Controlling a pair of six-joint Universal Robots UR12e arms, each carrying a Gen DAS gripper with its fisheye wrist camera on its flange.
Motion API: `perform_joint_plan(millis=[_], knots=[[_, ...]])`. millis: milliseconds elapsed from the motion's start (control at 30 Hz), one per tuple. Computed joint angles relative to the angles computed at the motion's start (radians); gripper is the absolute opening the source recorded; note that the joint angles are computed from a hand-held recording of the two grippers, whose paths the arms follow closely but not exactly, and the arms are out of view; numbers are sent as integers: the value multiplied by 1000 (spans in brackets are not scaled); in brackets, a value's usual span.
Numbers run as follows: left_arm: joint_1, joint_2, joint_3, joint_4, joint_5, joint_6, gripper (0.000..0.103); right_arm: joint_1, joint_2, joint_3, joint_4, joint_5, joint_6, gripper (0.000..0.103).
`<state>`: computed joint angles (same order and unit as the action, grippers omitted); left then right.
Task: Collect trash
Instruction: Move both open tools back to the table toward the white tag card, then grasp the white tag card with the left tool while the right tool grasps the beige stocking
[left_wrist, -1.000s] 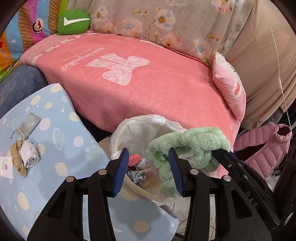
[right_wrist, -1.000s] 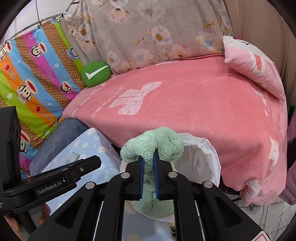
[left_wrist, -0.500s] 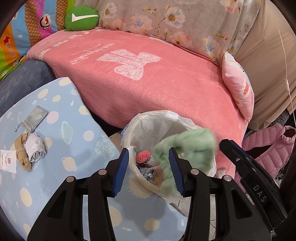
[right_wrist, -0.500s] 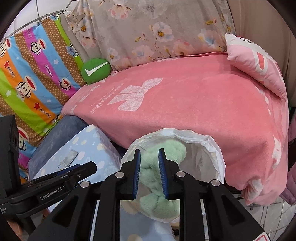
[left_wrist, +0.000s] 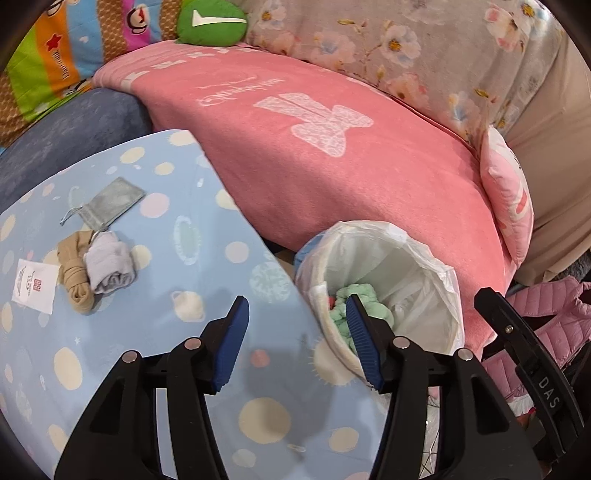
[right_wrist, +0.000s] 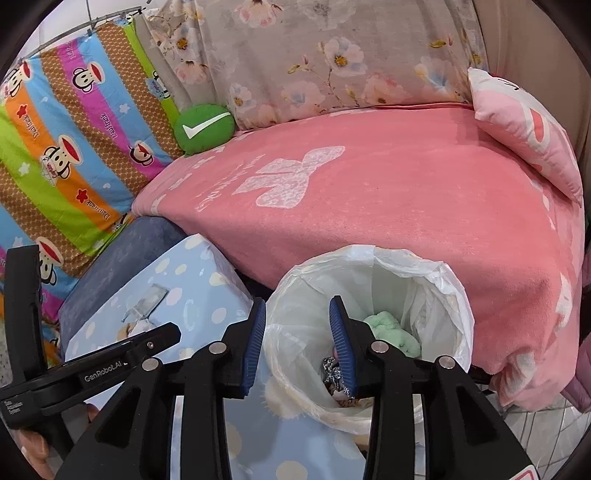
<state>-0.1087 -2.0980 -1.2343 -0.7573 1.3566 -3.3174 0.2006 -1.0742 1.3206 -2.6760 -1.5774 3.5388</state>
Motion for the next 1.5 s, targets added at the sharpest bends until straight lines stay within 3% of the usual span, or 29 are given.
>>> perform_joint_plan(millis=[300,867,1167,1500], knots=[[46,33,-59,31,28,-66,64,37,32,-54,27,19,-38,42],[172,100,-191,65,82,-202,73,132,138,-225,151,100,-138,42],[252,109,-238,50,105,-297,76,182,228,-360,253,149,-194,42],[307,64,-202,13,88,-330,76,221,368,-575,398,172,-228,42]])
